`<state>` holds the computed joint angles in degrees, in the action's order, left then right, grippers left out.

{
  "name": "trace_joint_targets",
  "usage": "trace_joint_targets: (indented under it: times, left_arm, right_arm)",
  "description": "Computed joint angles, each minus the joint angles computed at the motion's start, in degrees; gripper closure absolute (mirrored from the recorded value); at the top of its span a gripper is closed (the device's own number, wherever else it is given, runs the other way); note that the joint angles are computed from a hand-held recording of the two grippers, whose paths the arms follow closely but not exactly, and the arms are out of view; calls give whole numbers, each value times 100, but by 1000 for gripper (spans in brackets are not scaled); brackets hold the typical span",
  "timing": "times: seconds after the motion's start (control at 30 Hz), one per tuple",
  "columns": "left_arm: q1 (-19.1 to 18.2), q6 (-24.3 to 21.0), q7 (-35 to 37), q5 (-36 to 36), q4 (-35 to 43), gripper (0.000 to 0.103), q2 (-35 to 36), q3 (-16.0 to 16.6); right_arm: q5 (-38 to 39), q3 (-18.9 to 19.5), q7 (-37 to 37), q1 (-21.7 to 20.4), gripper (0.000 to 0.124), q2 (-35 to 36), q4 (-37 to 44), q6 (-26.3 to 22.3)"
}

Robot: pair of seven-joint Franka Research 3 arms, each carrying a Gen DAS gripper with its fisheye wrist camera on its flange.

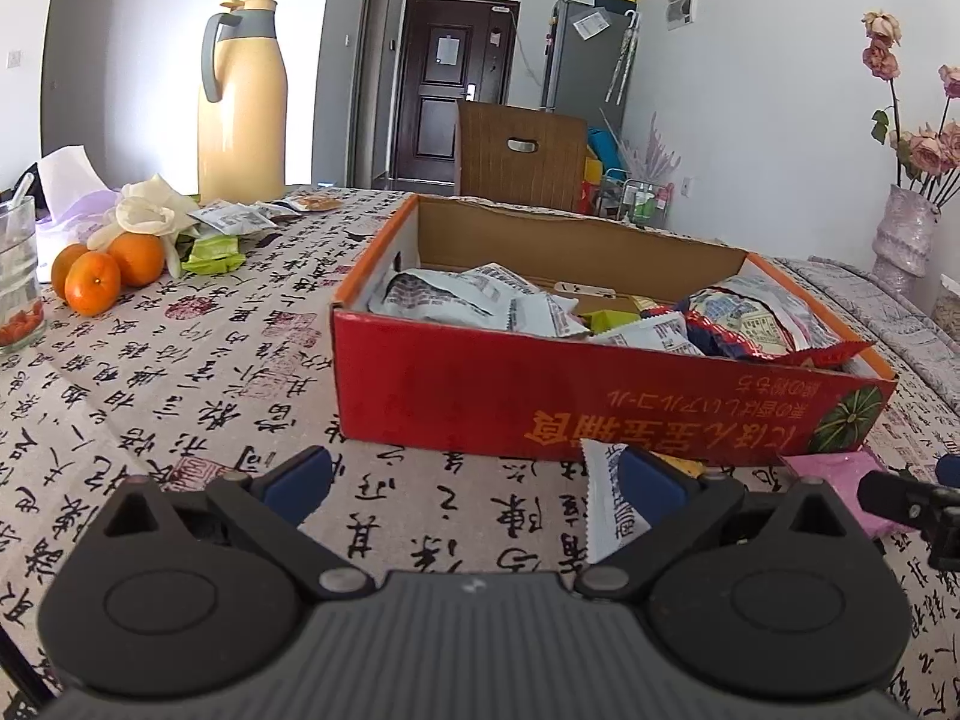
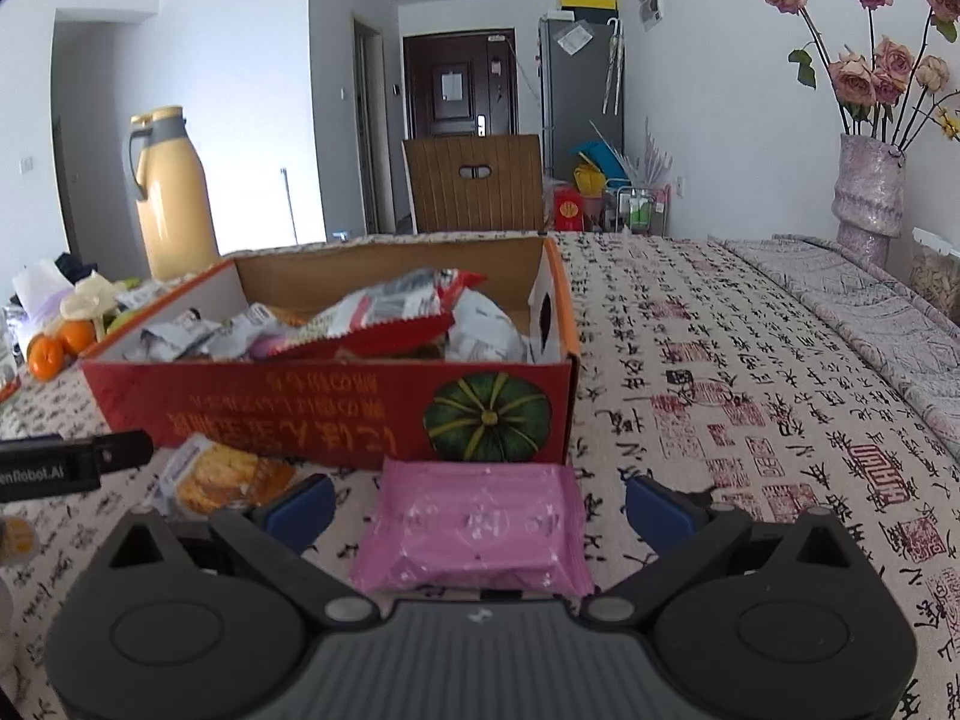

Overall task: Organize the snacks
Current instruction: 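Move both tools back toward the pink packet and biscuit packet, then grasp the pink wrapped packet with the right gripper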

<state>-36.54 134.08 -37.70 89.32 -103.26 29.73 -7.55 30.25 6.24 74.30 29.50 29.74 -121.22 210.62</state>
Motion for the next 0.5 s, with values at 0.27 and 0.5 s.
trace_joint_targets:
  times: [0.27, 0.5]
  left_arm:
    - [103, 220, -341, 140, -99, 0, -51, 2]
    - [147, 301, -445, 187, -122, 0, -59, -5]
  right_arm:
    - [412, -297, -150, 252, 21, 126, 334, -554]
    - [735, -810, -283, 708, 21, 320, 817, -1236]
